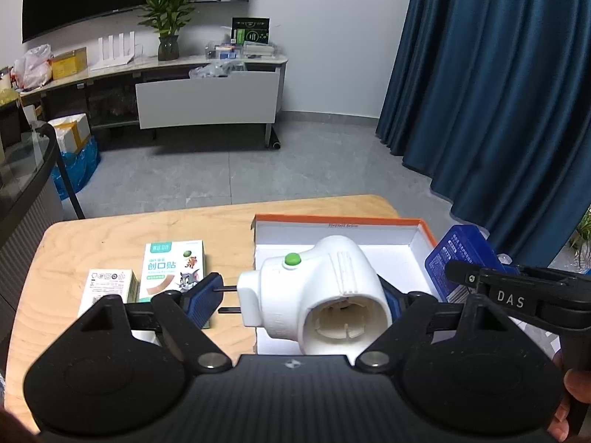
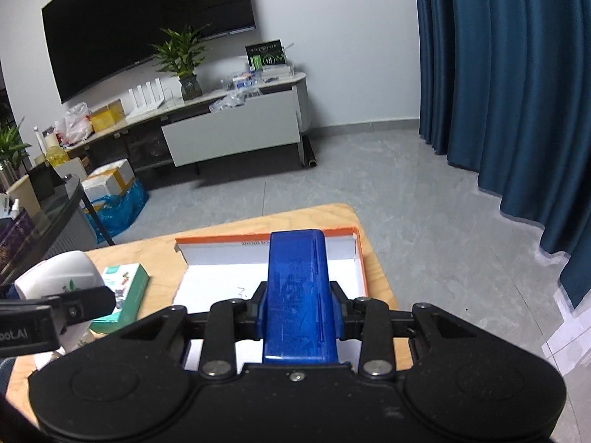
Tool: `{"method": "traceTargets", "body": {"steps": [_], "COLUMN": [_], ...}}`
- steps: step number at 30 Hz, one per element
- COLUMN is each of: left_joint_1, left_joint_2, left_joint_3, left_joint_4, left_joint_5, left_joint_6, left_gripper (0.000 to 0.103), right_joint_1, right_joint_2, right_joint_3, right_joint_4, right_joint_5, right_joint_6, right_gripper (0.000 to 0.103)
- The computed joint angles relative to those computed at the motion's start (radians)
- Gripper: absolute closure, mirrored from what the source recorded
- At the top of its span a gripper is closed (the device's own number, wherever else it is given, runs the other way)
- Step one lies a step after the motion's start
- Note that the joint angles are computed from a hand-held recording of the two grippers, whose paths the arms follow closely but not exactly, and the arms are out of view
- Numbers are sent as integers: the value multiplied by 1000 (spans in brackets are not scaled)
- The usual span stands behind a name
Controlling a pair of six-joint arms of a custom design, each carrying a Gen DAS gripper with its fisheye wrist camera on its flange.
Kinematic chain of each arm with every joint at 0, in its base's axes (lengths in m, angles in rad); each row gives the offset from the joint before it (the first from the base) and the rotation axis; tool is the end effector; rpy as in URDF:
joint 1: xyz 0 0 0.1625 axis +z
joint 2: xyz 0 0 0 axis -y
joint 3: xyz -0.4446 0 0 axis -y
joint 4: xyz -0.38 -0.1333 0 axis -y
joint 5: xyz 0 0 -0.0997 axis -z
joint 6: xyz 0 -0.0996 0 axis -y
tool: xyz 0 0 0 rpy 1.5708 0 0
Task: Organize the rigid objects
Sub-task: 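Carry the adapter and blue box over the white tray with both grippers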
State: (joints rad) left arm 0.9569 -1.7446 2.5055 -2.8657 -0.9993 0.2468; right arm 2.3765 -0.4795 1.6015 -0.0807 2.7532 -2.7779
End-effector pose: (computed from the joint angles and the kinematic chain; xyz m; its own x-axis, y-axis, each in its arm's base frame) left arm -0.0352 -0.3749 0.3170 -0.6993 0.4235 -0.5758 0.6875 0.6189 -0.3798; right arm 0.3836 -0.3113 -0.0577 -0.7817 0.2599 0.5669 -0.3686 0.5407 -0.7562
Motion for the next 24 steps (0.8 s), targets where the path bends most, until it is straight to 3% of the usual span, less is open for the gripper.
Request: {"method": "traceTargets", "body": {"steps": [24], "left_joint_1": [-16], "left_joint_2": [74], "left_joint_3": [10], "left_joint_4": [-77], "left_joint_5": [25], "left_joint_6": [10], "left_gripper": [17], "right_joint_1": [-44], "right_joint_2": [55], "right_joint_3": [-112], "right_joint_4": [87], "right_joint_5": [-14], "right_joint_6": [-44], "right_gripper": [63]}}
